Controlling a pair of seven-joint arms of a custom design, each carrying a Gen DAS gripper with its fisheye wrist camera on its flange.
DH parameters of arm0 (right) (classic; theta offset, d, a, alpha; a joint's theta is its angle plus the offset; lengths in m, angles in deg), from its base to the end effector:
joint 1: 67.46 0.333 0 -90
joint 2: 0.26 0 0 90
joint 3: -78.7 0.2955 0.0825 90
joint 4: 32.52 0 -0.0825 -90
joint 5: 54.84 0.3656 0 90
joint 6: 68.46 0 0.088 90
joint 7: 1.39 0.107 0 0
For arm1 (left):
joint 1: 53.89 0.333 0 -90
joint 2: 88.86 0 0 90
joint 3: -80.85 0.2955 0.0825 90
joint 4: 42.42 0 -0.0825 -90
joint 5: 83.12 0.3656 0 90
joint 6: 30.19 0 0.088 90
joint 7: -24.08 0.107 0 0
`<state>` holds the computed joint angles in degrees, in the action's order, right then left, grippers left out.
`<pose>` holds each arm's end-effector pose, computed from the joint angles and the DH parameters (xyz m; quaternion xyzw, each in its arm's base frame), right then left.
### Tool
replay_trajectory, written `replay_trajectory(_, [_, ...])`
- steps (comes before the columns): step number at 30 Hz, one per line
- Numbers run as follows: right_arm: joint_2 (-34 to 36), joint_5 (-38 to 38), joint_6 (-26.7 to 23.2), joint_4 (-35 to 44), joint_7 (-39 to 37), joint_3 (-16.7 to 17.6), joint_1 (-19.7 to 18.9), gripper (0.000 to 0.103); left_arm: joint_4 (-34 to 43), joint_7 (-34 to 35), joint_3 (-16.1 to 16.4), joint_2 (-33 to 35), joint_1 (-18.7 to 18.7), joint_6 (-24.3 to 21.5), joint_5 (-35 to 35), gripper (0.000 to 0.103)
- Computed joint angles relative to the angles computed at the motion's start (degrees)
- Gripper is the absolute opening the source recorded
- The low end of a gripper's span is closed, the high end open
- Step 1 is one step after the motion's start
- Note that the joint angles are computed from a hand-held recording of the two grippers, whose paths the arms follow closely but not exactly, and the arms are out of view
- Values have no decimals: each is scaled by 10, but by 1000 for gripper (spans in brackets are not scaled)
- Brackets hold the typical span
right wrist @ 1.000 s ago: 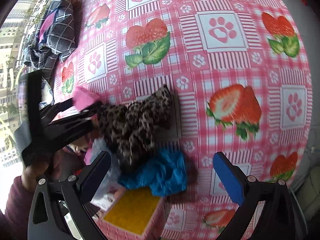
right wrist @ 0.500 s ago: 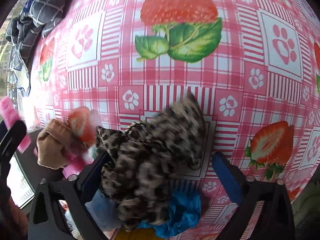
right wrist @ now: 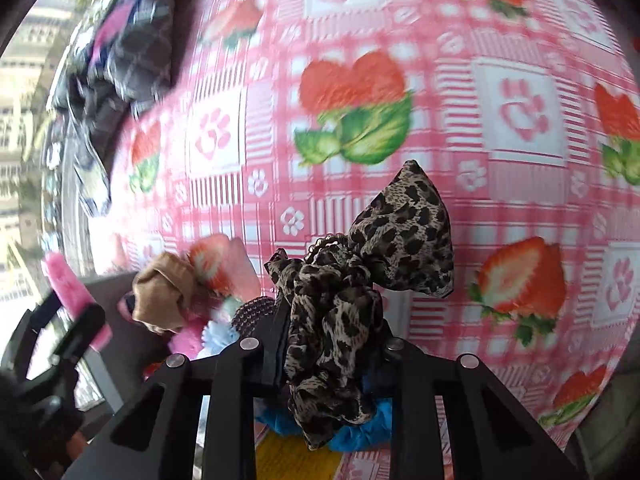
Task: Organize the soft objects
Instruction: 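Carry the pink sponge and leopard-print scarf over the white box with both tools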
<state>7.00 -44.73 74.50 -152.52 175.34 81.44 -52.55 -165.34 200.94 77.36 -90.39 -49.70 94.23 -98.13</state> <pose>0.5472 0.1725 0.3808 -0.1171 0.9816 0.0816 0.1267 0.5239 -0.0037 0.4095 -0.1041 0.9882 -0.1094 0.0239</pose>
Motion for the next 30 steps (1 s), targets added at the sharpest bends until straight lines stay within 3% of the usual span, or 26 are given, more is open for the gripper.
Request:
replay_trajectory(12, [-105,-131,-117,-6,135,23,17,27,17,48,23,-33,20,-69,-22,77])
replay_trajectory(21, [-113,-161,-208,46,218,54,51,27,22,131,48,-51,49,-126,-3,77])
replay_trajectory(30, [-79,-172,-248,114,313,76,99,27,40,215,69,-50,85,-185,32,77])
